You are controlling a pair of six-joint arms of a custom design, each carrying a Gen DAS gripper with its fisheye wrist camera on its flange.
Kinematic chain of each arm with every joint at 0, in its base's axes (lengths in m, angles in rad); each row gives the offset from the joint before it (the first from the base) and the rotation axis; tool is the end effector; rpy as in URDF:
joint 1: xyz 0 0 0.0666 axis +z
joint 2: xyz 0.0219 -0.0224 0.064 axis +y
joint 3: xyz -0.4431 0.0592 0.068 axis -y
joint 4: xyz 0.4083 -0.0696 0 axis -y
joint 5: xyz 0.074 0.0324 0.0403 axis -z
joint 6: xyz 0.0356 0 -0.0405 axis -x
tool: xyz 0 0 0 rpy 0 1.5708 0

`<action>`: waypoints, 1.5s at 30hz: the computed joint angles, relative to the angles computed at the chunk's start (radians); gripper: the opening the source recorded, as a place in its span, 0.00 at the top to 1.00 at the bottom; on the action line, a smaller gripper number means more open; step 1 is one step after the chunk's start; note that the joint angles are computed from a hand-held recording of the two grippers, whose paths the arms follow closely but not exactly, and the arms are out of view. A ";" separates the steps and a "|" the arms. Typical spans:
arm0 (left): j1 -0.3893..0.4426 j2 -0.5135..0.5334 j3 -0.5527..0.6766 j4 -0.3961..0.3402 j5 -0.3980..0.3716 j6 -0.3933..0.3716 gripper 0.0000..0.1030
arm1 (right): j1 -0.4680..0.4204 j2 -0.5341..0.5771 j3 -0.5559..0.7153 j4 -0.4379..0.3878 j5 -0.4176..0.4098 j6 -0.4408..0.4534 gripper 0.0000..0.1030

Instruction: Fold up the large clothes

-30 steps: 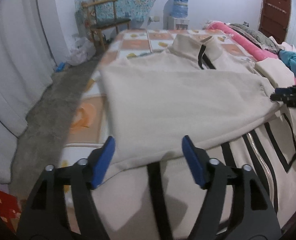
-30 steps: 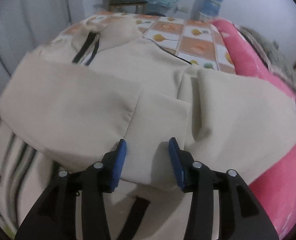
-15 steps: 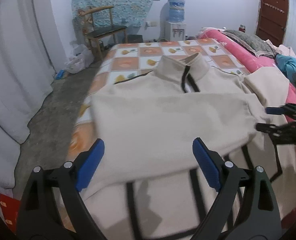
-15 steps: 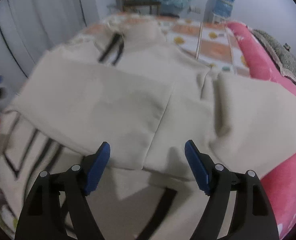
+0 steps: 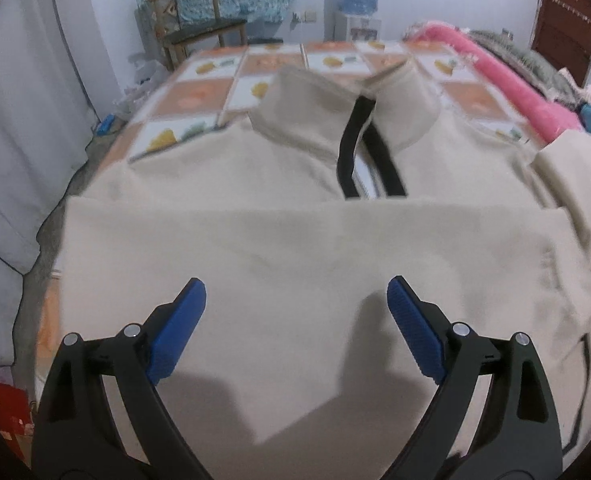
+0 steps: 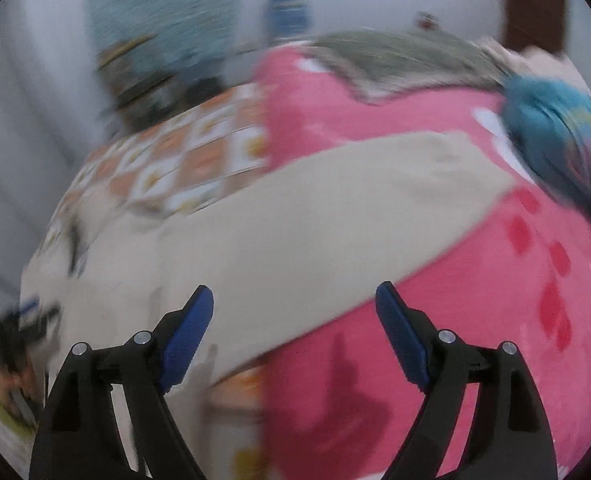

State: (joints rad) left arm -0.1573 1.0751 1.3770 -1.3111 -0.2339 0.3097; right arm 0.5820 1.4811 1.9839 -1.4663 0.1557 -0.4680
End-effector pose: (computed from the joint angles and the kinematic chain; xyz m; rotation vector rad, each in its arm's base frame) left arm 0.3158 -0.0421 0.5821 -0.2793 2.5271 0.1209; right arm 0.3957 0.2533 0.6850 -0.0824 2.5309 0.2267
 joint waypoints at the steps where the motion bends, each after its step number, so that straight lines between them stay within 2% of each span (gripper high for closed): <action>1: 0.005 -0.010 -0.016 0.027 0.009 0.005 0.12 | -0.033 -0.002 -0.006 0.005 -0.004 -0.009 0.22; 7: 0.018 -0.026 -0.045 0.074 0.024 0.005 0.09 | -0.232 0.016 -0.033 0.054 -0.096 -0.141 0.23; 11: 0.023 -0.026 -0.048 0.084 0.028 0.006 0.08 | -0.285 0.038 -0.026 0.064 -0.082 -0.183 0.26; 14: 0.024 -0.023 -0.047 0.085 0.027 0.004 0.08 | -0.324 0.051 -0.034 0.089 -0.113 -0.223 0.27; 18: 0.023 -0.023 -0.047 0.085 0.027 0.005 0.08 | -0.359 0.063 -0.062 0.130 -0.149 -0.278 0.35; 20: 0.023 -0.023 -0.047 0.085 0.027 0.005 0.08 | -0.370 0.062 -0.080 0.153 -0.169 -0.306 0.39; 24: 0.023 -0.023 -0.047 0.086 0.027 0.005 0.08 | -0.381 0.070 -0.098 0.192 -0.157 -0.325 0.44; 28: 0.023 -0.023 -0.047 0.086 0.027 0.004 0.08 | -0.388 0.095 -0.072 0.183 -0.131 -0.315 0.46; 36: 0.023 -0.023 -0.047 0.086 0.027 0.004 0.08 | -0.384 0.126 -0.019 0.130 -0.047 -0.312 0.71; 38: 0.023 -0.023 -0.047 0.086 0.027 0.004 0.08 | -0.383 0.125 -0.015 0.128 -0.036 -0.310 0.85; 45: 0.023 -0.024 -0.047 0.086 0.027 0.004 0.08 | -0.366 0.124 0.026 0.107 0.006 -0.278 0.91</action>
